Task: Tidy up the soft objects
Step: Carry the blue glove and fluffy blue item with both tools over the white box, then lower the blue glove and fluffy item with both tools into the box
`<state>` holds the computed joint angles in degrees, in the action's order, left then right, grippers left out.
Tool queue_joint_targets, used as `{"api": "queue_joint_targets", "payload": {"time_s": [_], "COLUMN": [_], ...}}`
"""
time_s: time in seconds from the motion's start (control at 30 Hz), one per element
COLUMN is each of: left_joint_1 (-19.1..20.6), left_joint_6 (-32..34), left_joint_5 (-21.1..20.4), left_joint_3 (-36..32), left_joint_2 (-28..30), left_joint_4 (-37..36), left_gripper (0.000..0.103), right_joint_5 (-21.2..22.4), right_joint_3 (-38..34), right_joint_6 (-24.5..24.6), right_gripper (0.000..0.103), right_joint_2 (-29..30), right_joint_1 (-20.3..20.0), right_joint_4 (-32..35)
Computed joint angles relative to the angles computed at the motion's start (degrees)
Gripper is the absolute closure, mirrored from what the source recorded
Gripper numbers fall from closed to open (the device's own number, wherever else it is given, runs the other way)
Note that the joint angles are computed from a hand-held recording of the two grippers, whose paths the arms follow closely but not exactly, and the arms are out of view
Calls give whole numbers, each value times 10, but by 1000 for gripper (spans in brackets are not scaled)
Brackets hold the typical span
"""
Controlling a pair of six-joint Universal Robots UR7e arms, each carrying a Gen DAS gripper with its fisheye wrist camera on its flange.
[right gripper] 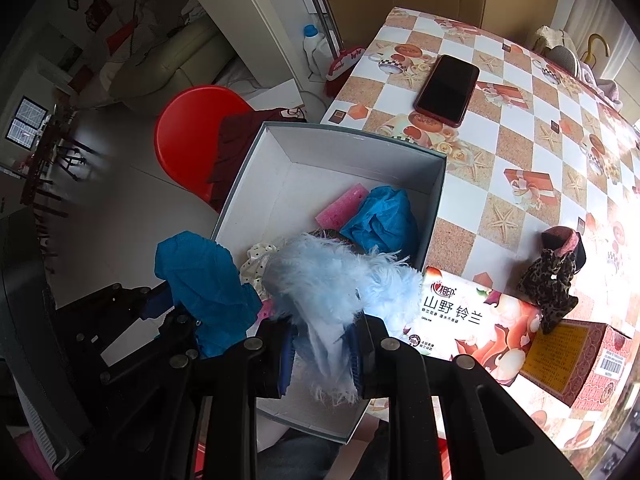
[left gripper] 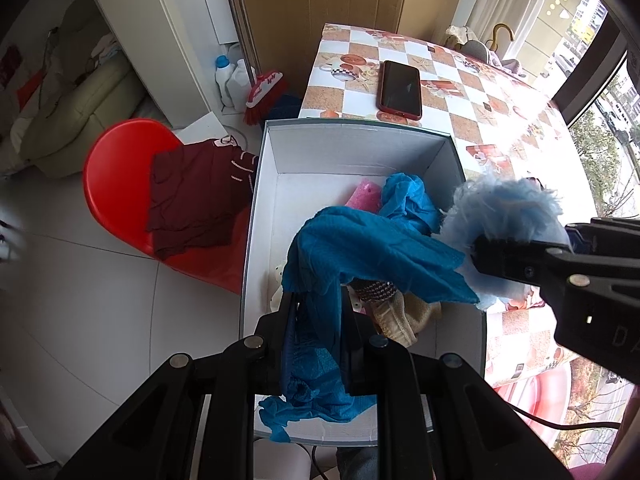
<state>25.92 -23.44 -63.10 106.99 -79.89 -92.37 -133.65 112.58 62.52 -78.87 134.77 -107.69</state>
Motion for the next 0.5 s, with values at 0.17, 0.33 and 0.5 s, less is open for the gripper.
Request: {"api": "queue_joint_targets", "payload": {"time_s": [0.17, 0.33, 0.5], "left_joint_1": [4, 10, 14], "left_joint_6": [0, -4, -9], "left_joint_5": [0, 0, 2], "left_joint_3": [-2, -4, -5], "left_joint_2": [11, 19, 25], "left_joint_4": [-3, 0, 4], "left_gripper": [83, 83, 83], "right_joint_5": [1, 3, 4], "right_joint_3": [2, 4, 5], "right_joint_6": [0, 0, -4], "right_gripper": [79, 79, 79], "right_joint_2": [-1, -1, -3], "right_joint_1": [-7, -13, -20], "right_joint_4": [4, 12, 14]}}
